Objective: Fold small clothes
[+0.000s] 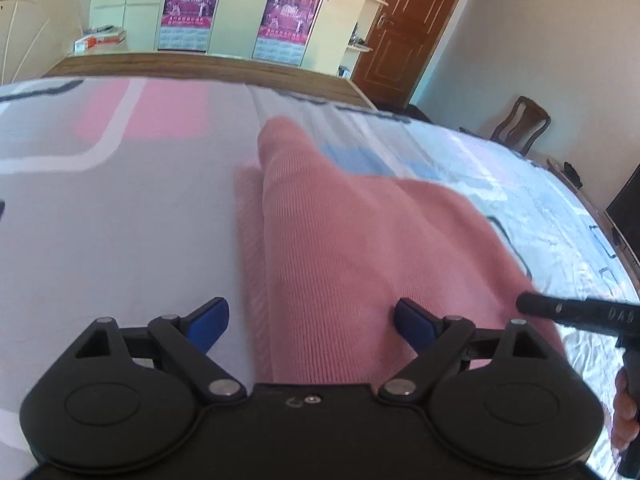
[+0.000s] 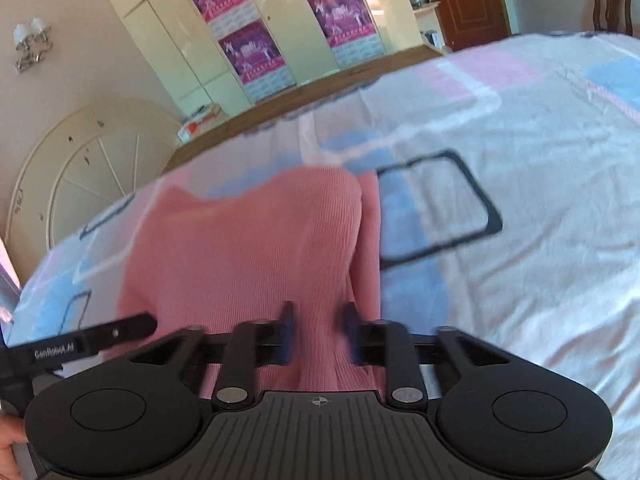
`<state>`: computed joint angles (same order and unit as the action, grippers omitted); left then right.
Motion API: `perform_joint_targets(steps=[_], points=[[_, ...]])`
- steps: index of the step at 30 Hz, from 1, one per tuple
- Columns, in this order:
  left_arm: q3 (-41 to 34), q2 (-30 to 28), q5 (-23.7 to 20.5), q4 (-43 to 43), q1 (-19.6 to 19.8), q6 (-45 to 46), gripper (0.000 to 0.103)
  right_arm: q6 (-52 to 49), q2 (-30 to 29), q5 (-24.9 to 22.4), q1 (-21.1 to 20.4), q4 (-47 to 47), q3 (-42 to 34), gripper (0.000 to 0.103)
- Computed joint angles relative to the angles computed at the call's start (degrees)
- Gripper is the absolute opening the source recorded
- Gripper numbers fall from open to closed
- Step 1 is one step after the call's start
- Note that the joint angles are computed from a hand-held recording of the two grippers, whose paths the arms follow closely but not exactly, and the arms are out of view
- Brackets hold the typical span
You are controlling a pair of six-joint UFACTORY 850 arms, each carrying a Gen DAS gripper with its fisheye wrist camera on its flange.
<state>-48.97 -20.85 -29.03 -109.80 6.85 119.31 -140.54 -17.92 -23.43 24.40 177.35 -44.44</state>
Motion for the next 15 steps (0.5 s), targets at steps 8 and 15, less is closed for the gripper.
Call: perform_joint_targets(steps=[8, 15], points=[[-5.22, -3.49, -0.08, -0.97, 0.11, -5.06, 0.088, 12.51, -6.13, 1.02, -3.73, -9.33, -8.34, 0.046], [-10.67, -7.84, 0.51, 0.47, -1.20, -9.74, 0.078, 21.19, -11.96, 1.45, -5.23, -15.72, -14.52, 0.017]])
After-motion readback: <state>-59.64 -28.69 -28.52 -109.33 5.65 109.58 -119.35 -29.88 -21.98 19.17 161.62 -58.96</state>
